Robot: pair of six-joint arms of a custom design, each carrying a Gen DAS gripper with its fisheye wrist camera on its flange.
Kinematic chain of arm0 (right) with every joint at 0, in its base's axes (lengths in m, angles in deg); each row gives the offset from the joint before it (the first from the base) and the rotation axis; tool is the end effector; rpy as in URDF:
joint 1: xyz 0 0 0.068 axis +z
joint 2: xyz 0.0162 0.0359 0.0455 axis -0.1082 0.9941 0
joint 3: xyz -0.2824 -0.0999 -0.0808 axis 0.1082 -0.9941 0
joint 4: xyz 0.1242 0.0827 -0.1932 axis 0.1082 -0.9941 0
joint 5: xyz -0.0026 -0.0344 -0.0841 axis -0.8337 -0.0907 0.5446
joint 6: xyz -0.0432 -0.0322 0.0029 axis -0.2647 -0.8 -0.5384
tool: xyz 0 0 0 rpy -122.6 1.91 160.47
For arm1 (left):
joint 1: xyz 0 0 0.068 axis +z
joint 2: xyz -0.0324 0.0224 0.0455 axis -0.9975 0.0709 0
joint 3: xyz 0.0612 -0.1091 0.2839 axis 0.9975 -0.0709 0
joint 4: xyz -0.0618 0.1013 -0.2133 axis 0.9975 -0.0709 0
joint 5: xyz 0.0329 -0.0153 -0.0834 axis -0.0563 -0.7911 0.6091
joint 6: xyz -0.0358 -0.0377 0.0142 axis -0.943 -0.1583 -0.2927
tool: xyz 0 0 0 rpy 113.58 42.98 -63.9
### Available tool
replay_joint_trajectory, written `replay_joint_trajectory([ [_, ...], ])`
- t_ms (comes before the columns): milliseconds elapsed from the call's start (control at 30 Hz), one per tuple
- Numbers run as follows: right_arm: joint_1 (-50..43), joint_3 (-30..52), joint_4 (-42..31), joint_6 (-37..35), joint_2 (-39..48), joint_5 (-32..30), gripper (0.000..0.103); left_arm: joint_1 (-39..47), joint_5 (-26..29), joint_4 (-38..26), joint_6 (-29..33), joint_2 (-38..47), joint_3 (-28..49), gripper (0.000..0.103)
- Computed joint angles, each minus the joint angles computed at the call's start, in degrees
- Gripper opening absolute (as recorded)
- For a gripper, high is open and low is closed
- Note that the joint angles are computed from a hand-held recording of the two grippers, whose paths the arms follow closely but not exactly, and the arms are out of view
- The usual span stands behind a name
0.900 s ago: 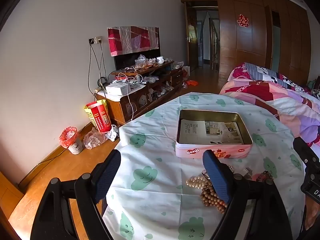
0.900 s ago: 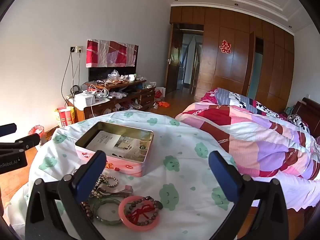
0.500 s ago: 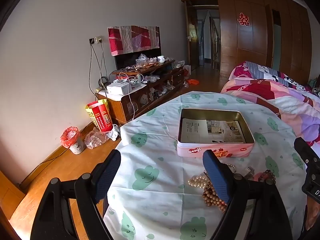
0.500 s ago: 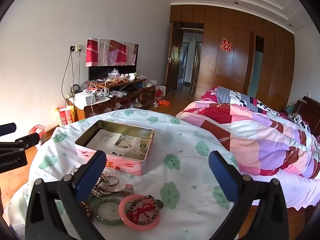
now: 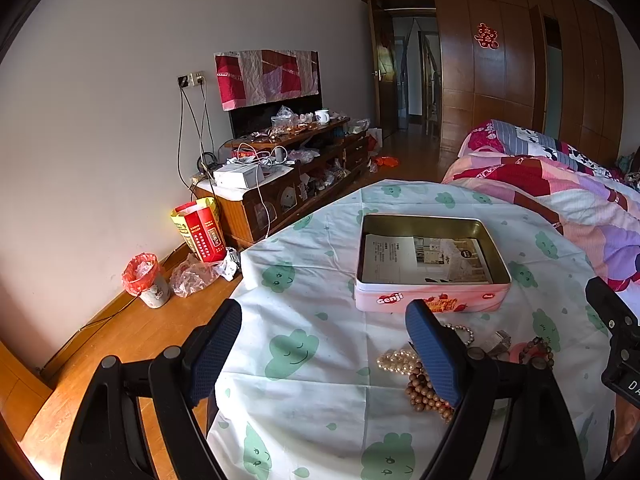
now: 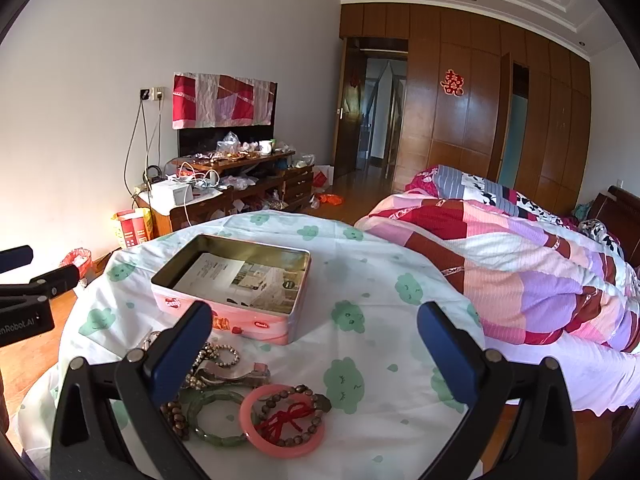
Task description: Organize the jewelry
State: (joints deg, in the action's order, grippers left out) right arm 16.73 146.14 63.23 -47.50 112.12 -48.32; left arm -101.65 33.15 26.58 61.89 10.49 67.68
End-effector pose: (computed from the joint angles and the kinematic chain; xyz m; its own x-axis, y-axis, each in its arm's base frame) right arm 0.3425 0.1438 0.2804 -0.3671 -0.2493 -0.8962 -0.3978 0.9130 -0.0910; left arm 0.2704 -0.0548 0.3061 -0.5415 -0.1814 -0.8209 -0.4267 0.9006 0.0825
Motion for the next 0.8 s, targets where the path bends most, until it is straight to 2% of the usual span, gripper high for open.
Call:
replay_joint_trajectory([
  [800, -0.15, 1.11, -1.07, 0.40, 0.71, -0.40, 0.103, 0.09, 0.14, -0.24, 0.04, 0.13, 0.29, 0.084],
])
